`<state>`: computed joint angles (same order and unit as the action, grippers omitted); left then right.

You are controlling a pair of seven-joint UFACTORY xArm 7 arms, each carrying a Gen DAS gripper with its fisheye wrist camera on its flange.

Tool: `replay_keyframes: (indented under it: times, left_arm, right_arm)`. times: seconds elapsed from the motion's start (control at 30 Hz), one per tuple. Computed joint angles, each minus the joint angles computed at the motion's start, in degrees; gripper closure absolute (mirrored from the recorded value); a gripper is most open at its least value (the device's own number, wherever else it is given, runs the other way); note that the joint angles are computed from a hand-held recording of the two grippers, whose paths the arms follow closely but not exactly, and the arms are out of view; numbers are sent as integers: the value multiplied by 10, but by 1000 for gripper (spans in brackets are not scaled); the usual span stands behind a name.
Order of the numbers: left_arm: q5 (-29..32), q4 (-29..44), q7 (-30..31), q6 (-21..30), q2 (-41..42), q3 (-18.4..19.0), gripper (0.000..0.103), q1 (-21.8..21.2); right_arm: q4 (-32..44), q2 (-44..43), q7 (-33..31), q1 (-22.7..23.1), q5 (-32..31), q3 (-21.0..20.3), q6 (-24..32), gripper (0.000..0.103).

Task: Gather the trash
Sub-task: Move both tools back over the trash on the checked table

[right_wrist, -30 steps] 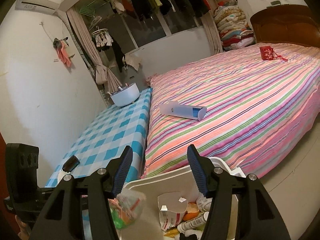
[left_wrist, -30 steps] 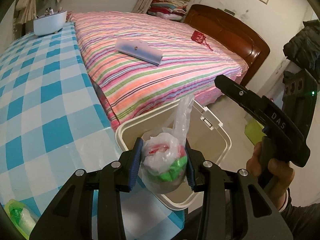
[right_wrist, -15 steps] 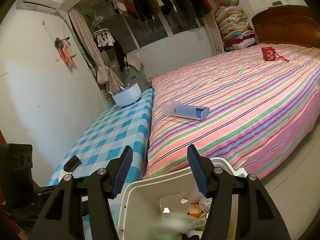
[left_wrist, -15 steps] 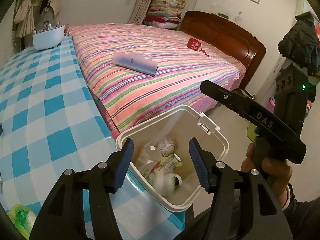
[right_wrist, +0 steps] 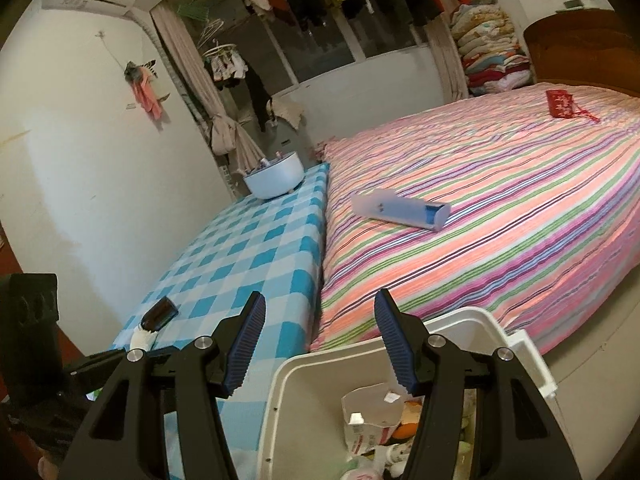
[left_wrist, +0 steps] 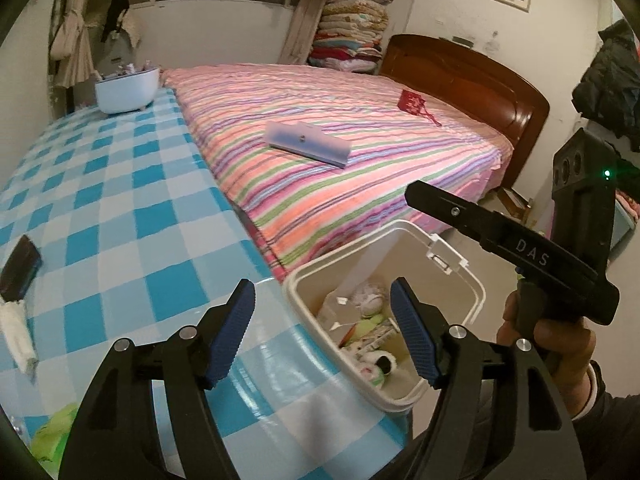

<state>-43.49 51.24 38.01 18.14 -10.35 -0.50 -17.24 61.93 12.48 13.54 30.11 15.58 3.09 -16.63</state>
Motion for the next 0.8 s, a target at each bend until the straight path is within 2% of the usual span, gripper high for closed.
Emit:
replay_keyframes:
  times: [0.17,0.37,0.6,0.73,0.8]
  left_arm:
    - [7,-18,-10,-5,-17,12,33,11]
    - [43,-43,-43,-6,-42,26,33,32]
    - [102,-87,-86,-6,-89,53,33,64]
    - [137,-110,-112,-4,-118,73,33,89]
    - [162,-117,-126,7,-132,82,33,109]
  right_arm:
    - [22,15,13,-14,-30,23,13,48]
    - [57,42,36,-29,-79,56,33,48]
    - [103,83,56,-101,-151,158,62,48]
    - [141,118,45,-137,-176,222,84,48]
    - [164,144,25,-166,-185,275,103,48]
